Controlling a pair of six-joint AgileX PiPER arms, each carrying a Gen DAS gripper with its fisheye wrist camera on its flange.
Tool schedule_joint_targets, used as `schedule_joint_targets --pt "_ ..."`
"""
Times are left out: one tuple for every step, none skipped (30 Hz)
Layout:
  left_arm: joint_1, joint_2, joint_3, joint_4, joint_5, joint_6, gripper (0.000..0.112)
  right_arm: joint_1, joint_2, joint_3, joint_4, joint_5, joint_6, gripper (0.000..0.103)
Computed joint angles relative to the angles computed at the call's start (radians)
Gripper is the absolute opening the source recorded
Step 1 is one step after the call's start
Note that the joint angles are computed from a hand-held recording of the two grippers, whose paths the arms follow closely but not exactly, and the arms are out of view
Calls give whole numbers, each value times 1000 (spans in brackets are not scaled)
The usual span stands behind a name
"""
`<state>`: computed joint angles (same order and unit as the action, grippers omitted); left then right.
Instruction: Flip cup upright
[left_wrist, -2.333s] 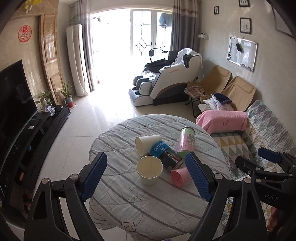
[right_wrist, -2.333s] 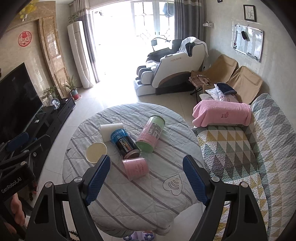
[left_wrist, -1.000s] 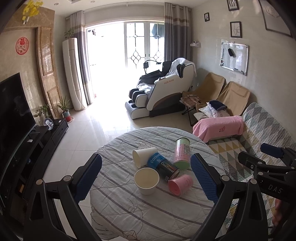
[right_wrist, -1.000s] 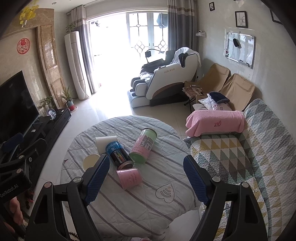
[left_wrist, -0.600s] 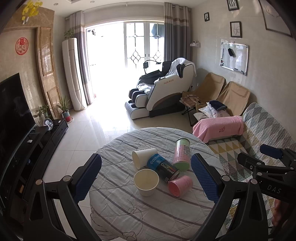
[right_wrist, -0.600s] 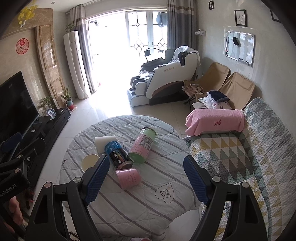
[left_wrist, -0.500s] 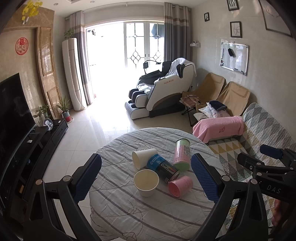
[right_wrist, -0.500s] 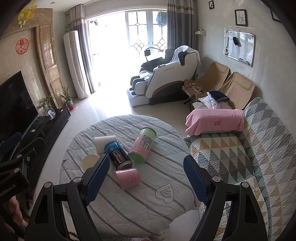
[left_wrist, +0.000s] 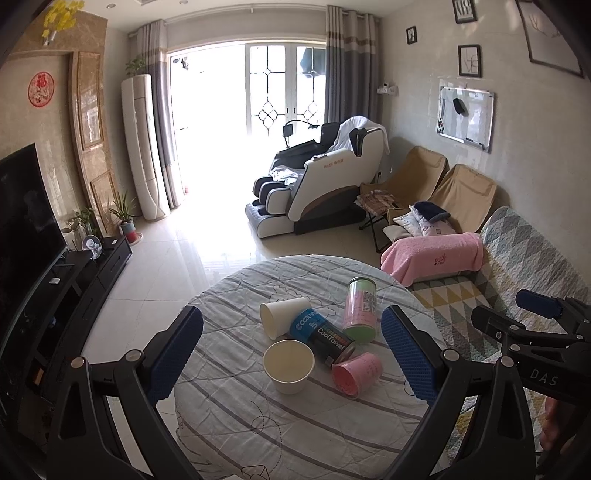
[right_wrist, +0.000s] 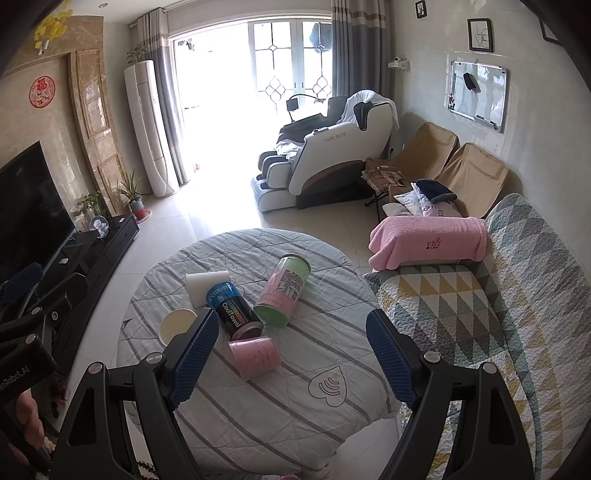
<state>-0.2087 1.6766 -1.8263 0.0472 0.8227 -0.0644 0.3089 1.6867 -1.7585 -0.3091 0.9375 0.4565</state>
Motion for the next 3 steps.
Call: schedule_joint_targets --pt "-3 5 -11 7 6 -7 99 0 0 0 -2 0 1 83" --pt "-7 11 -23 18 13 -14 99 -2 1 0 -2 -1 1 83" --pt "-9 16 -32 22 20 -17 99 -3 1 0 -1 -2 1 83"
